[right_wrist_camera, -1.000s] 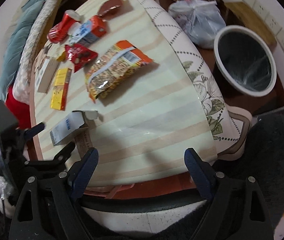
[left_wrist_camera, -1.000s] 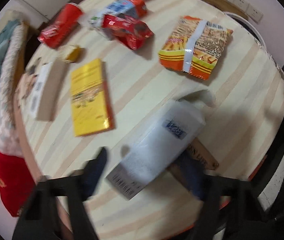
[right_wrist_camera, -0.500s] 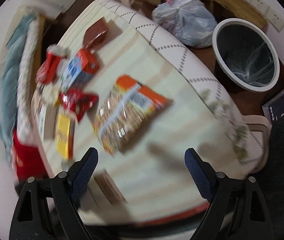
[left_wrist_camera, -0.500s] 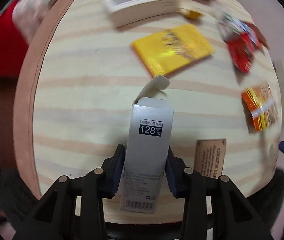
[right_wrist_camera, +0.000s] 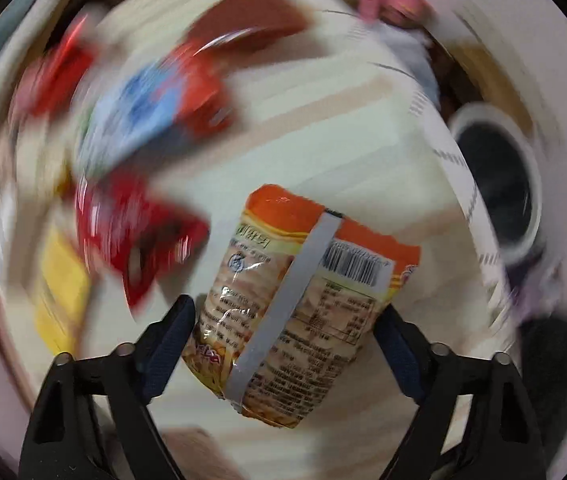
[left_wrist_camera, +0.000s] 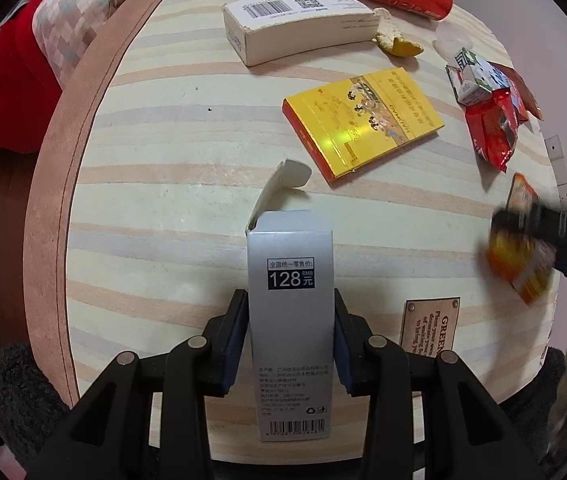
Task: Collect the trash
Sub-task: 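Grasp the white box with the left tool while the right tool grasps the chip bag, then carry the white box and chip bag over the white trash bin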
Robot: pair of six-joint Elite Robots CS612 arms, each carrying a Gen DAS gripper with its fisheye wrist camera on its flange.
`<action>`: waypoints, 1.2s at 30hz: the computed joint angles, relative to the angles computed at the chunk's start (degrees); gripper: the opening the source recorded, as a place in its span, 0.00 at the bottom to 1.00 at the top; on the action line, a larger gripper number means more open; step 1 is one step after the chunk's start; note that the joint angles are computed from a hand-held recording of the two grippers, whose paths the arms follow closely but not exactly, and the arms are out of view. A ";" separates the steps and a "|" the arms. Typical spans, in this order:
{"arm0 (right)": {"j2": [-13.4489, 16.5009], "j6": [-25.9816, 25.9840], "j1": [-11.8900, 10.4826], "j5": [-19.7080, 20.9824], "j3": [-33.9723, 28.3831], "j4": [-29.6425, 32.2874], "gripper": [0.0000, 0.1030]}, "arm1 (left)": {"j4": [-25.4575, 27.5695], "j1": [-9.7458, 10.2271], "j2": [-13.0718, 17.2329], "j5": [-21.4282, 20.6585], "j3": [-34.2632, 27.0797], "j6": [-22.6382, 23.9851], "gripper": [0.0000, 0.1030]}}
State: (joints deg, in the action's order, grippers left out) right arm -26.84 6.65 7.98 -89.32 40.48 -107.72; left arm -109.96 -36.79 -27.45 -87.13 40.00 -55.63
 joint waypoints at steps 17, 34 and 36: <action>-8.71 0.54 -0.69 5.27 17.19 -8.08 0.91 | 3.65 -2.41 3.42 2.83 -5.84 -1.27 0.34; -14.47 -5.27 1.40 1.74 27.01 -19.31 0.50 | 3.02 -5.07 -0.46 10.32 -1.24 -1.92 0.30; -15.76 -5.69 1.30 2.91 28.61 -21.36 0.49 | 2.66 -5.62 -1.46 12.23 -0.48 -1.95 0.30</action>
State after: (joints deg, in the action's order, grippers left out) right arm -42.60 0.96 9.28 -86.42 69.09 -129.08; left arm -107.30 -42.41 -28.90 -74.90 39.52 -57.58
